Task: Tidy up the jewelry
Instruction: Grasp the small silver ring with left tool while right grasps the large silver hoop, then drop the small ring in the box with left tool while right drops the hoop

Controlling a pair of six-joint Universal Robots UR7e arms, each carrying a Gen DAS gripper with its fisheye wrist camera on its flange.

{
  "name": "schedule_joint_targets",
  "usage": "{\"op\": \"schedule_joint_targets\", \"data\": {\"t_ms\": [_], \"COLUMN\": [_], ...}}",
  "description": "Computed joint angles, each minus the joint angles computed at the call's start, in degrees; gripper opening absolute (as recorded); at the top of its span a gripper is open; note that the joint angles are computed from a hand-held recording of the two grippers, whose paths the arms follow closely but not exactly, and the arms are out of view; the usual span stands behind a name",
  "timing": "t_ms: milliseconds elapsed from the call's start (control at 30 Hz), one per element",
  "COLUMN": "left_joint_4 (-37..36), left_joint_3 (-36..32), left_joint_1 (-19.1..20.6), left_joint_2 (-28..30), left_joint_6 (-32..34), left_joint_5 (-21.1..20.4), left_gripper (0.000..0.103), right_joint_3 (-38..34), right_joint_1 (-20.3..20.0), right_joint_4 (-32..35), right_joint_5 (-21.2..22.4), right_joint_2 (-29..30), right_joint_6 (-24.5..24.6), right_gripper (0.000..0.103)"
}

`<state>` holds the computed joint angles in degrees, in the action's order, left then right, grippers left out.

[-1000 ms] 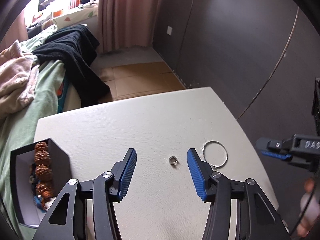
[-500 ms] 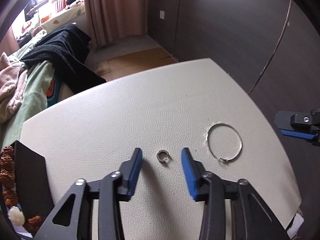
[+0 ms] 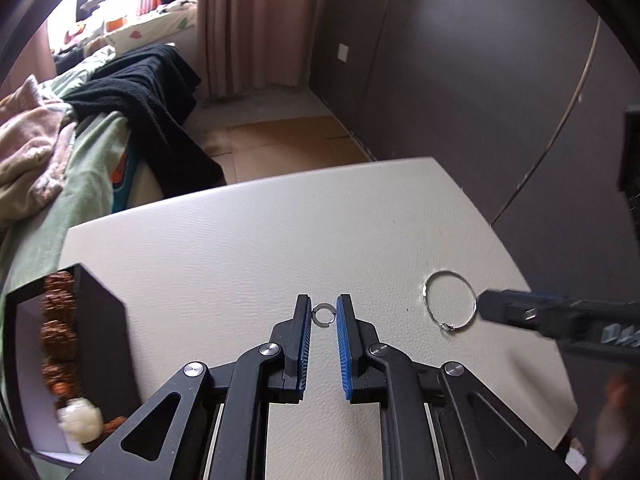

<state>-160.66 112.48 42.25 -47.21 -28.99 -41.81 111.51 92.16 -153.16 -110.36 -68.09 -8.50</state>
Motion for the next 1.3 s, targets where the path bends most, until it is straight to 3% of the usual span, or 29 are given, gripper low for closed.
{"op": "schedule_joint_targets", "data": {"t_ms": [433,533,600,767,1100,1300], "left_joint_4": [-4.7,-4.8,-4.7,-4.5,-2.1,3.9], "left_joint_3": [5.2,6.2,7.3,9.9,14.6,15.6], "left_joint_1": [-2.6,-3.0,-3.5,-4.2,-4.4,-3.3], "left_joint_2": [-5.8,-7.2,-8.4,-11.7,-18.9,-22.5], "left_joint_6": [-2.2,-3.1,-4.1,-5.6,-10.3,-14.5], "left_joint_5": [2.0,2.6,3.3,4.5,7.6,7.9], "left_gripper": [0.013,0.013,0.013,0.013,0.013,0.013], "right_joint_3": [-1.0,-0.9,-0.9,-0.4,3.4,4.4], "right_joint_1": [2.6,3.8,4.2,3.2,2.6,2.9], "right_joint_4": [-1.8,-3.7,-4.0,-2.4,-4.6,-5.1], "right_joint_5": [-7.7,-11.3,-12.9,-10.5,3.1,10.6], "right_joint_2": [5.9,7.3,7.7,6.0,1.6,1.0], "right_joint_6": [-8.9,-10.8,-11.0,-8.3,-6.3,-4.2], "right_gripper": [0.034,0.023,0.011,0.004,0.003,0.003]}}
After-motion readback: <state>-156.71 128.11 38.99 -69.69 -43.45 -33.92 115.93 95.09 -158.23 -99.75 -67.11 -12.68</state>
